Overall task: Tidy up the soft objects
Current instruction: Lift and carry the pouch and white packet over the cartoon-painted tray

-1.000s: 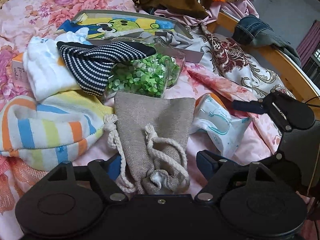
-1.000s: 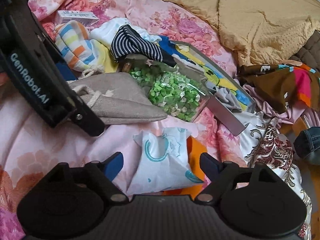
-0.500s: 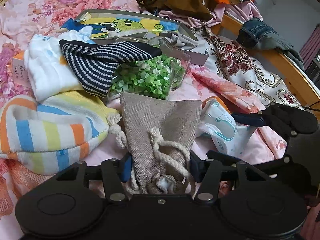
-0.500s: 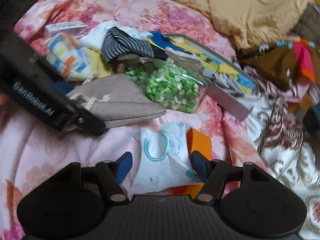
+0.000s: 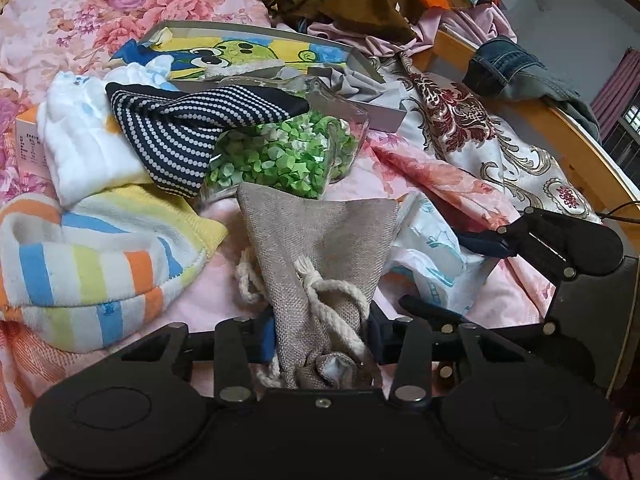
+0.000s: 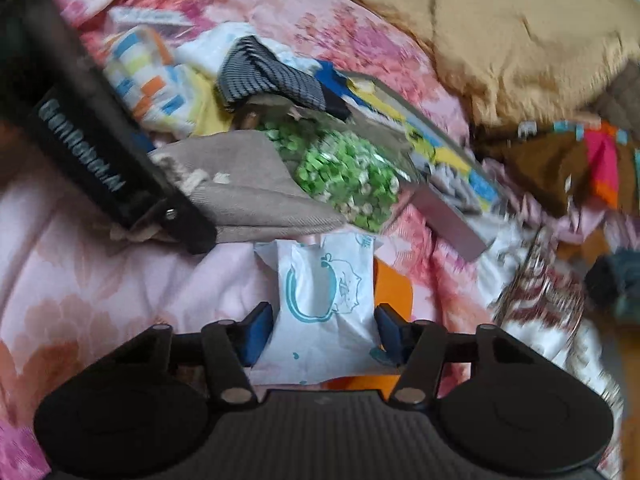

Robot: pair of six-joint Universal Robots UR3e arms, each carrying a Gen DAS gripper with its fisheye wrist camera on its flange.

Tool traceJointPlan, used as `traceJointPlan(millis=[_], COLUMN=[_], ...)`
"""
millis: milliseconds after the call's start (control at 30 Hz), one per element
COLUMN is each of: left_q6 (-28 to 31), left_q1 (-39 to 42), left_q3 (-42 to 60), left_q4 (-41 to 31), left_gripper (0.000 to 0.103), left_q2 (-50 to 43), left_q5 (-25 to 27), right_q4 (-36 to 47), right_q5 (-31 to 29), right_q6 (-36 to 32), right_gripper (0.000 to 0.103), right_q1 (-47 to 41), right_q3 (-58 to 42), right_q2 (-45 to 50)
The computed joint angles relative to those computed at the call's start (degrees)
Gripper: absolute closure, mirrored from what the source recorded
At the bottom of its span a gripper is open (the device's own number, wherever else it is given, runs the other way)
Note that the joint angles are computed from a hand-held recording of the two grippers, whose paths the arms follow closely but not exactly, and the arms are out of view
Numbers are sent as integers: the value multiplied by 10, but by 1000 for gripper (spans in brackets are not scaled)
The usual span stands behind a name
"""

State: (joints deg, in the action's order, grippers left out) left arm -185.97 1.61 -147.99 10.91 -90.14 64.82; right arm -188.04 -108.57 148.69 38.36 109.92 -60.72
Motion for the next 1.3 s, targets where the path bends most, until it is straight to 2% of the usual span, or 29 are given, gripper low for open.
traceJointPlan(millis=[133, 367, 767, 1000, 1100, 1233, 1300], left_q6=[5, 4, -14, -36, -48, -71, -88], left_q1=[-8, -12, -9, -6, -3, -9, 8], left_q3=[0, -6, -23, -41, -45, -32, -33], left_q4=[8, 28, 77, 117, 127, 96, 84], left_gripper=[60, 63, 66, 66, 66, 65, 65], left_q2=[-4, -2, 1, 33, 52, 90, 107], left_q5=[10, 22, 9, 6, 9, 40, 33], right_q4=[-20, -36, -80, -147, -152, -134, -122], right_q5=[-13, -2, -37, -52, -56, -55, -52], right_q6=[-34, -21, 23, 20, 32, 60, 78], right_gripper=[48, 51, 52, 51, 51, 51, 51], right_q1=[11, 4, 3, 4, 4, -2, -7], right_q3=[-5, -1, 0, -3, -17, -46, -64], right_q2=[18, 14, 6, 17, 17, 18, 24])
